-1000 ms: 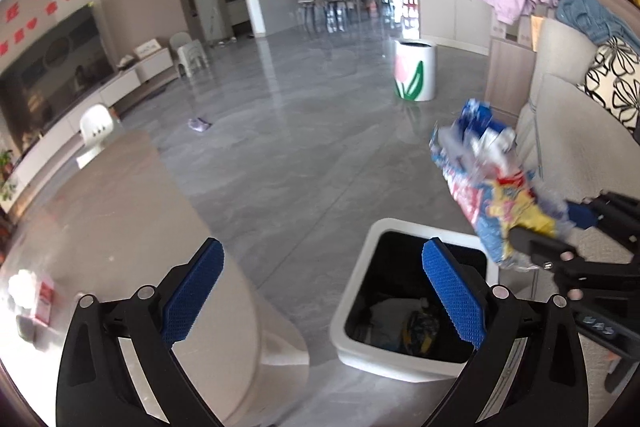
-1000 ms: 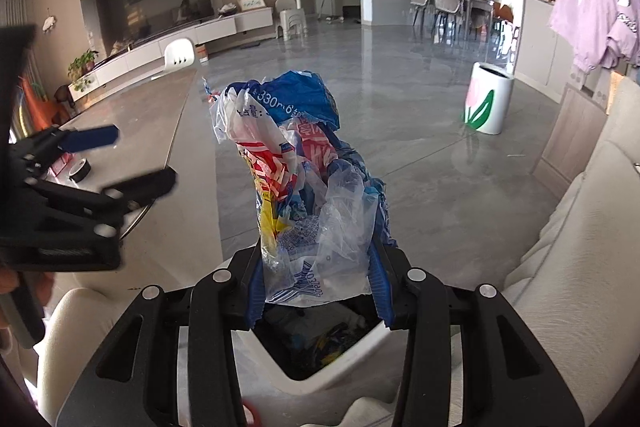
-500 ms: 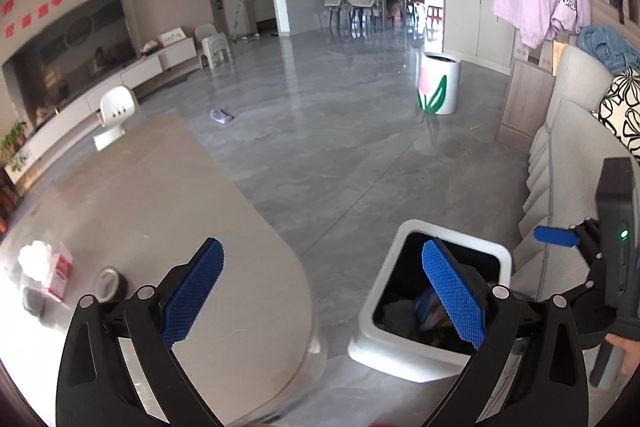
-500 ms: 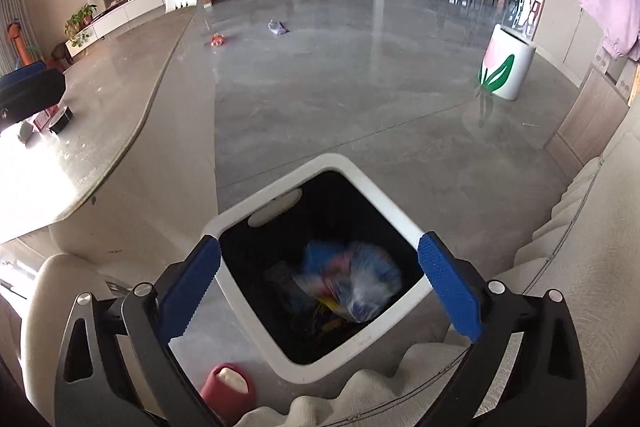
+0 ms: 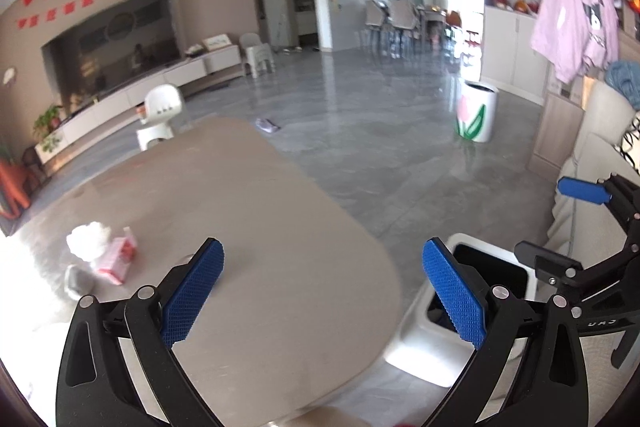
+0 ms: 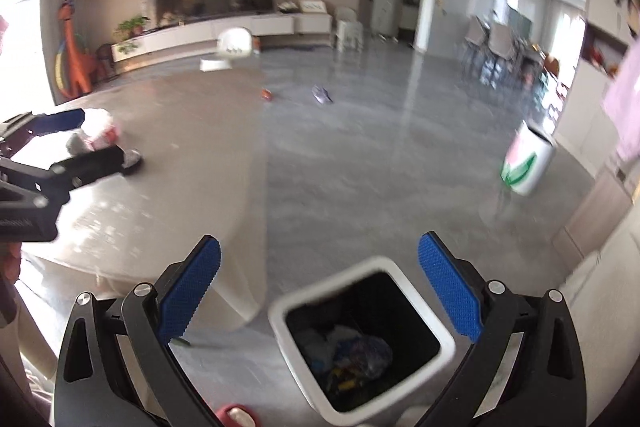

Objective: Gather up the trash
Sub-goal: 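Return both tools from the bin to the coffee table, then grasp the grey sock with the left tool while the right tool grasps the white plastic bag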

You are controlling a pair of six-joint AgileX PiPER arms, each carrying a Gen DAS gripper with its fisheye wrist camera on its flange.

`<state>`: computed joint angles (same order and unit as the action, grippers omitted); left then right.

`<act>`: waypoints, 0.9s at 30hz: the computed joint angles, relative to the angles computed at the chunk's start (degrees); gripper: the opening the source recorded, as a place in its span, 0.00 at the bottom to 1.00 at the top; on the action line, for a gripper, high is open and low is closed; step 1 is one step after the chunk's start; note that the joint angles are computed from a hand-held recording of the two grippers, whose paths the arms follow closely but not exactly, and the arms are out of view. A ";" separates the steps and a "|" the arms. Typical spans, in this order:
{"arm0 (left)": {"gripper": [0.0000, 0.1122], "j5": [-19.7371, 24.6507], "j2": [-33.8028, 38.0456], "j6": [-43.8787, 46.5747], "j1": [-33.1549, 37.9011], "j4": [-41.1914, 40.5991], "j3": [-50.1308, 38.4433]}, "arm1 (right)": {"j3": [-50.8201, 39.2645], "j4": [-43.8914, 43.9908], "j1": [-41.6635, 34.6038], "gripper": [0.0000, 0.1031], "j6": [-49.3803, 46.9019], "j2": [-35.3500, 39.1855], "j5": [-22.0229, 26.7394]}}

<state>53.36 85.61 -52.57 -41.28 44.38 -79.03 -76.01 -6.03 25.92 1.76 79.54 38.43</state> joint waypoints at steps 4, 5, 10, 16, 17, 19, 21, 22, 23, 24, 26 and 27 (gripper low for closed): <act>0.87 0.11 -4.76 -0.35 3.08 0.08 3.68 | -5.11 -4.17 6.84 0.95 3.64 2.51 1.21; 0.87 -0.10 -6.61 -0.07 4.31 -0.21 5.11 | -6.72 -4.65 7.93 0.95 3.94 3.48 1.62; 0.87 -0.31 -11.91 0.60 8.78 -0.40 9.05 | -14.30 -6.01 13.16 0.96 5.18 8.21 3.24; 0.87 -4.35 -17.36 4.41 19.17 -4.59 14.14 | -23.01 -5.44 17.31 0.95 4.50 14.41 4.65; 0.87 -5.36 -18.21 5.93 21.62 -5.84 14.90 | -24.20 -5.60 17.98 0.95 4.48 15.42 4.75; 0.87 -6.89 -19.23 8.93 25.64 -8.17 15.58 | -26.88 -6.82 19.93 0.95 5.31 17.67 5.27; 0.87 -9.00 -20.56 13.47 30.58 -12.09 16.69 | -30.91 -6.83 21.48 0.96 5.74 20.87 6.44; 0.87 -9.70 -20.91 15.51 32.65 -13.60 17.04 | -33.08 -6.84 22.27 0.96 6.07 22.62 6.96; 0.87 -10.39 -21.25 17.33 34.63 -14.71 17.45 | -34.71 -7.06 23.02 0.95 6.49 23.94 7.30; 0.87 -10.90 -21.46 19.45 36.38 -16.23 17.58 | -36.82 -7.17 23.77 0.96 6.81 25.70 7.63; 0.87 -12.17 -21.76 23.75 40.05 -19.49 17.99 | -40.77 -6.49 24.81 0.95 6.81 28.86 8.45; 0.87 -13.29 -21.73 26.54 42.55 -21.67 18.20 | -43.41 -6.30 25.38 0.95 6.92 30.83 8.98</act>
<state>40.07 63.89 -26.04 1.27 22.71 -60.83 -119.42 -12.33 51.29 8.68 110.36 47.41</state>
